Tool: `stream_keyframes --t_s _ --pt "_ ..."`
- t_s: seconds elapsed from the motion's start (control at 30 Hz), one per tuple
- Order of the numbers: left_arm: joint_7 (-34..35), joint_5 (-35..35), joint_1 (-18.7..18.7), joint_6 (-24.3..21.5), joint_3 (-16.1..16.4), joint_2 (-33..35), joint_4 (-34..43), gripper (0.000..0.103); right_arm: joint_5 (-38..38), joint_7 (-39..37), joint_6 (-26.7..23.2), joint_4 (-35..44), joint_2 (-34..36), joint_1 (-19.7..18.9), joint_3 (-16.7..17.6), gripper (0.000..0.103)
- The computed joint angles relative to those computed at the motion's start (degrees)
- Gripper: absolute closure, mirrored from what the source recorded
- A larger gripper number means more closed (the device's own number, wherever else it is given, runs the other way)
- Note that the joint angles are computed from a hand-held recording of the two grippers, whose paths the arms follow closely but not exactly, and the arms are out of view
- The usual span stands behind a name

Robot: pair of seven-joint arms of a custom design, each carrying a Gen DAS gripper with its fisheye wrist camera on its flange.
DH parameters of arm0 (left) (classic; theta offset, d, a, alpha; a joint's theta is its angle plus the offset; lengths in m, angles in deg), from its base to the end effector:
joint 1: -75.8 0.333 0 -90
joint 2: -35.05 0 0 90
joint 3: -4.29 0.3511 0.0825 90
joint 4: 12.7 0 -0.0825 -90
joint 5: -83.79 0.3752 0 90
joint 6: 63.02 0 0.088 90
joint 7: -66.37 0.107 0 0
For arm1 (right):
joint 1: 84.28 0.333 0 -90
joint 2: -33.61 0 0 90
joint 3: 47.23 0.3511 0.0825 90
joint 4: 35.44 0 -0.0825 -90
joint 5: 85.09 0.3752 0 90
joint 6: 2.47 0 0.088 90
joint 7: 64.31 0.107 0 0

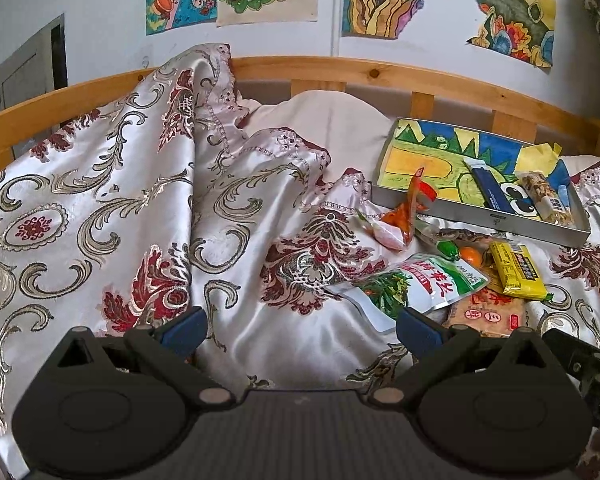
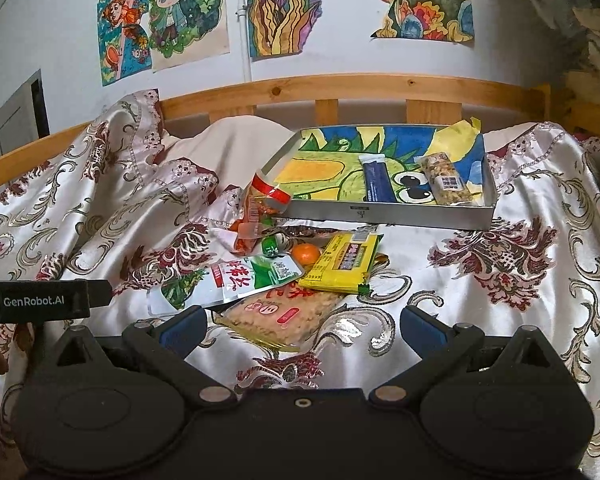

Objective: Organize snacks
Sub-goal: 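Open both tools and withdraw them from the tray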

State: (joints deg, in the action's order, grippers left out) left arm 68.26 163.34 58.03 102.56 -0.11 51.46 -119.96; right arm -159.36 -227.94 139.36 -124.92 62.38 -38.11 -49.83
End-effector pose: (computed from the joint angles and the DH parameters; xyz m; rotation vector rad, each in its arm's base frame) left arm 0.5789 -0.2933 0.4481 -1.5828 1.7358 -0.8983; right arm 0.5249 0.5120 0.4315 -1.4426 1.6910 -0.8386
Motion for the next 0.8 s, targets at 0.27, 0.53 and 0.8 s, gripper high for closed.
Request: stream_keyframes --t_s 0.27,0.53,0.8 --pt "0.17 -0.06 -0.11 0.21 0.06 0.25 0.28 0.001 0.08 0.05 0.1 0.13 0.14 0.01 -0.07 0.001" --pt "-0.29 0.76 -0.31 0.47 0.16 0.43 0.56 0.001 0.09 -0.04 0.14 0.17 0.2 0.05 -0.14 0.001" --pt "-1.02 2.94 -0.15 1.81 0.09 1.02 1.52 0.001 0.67 -0.43 -0.38 0.21 0.25 -0.07 -0.21 0.001"
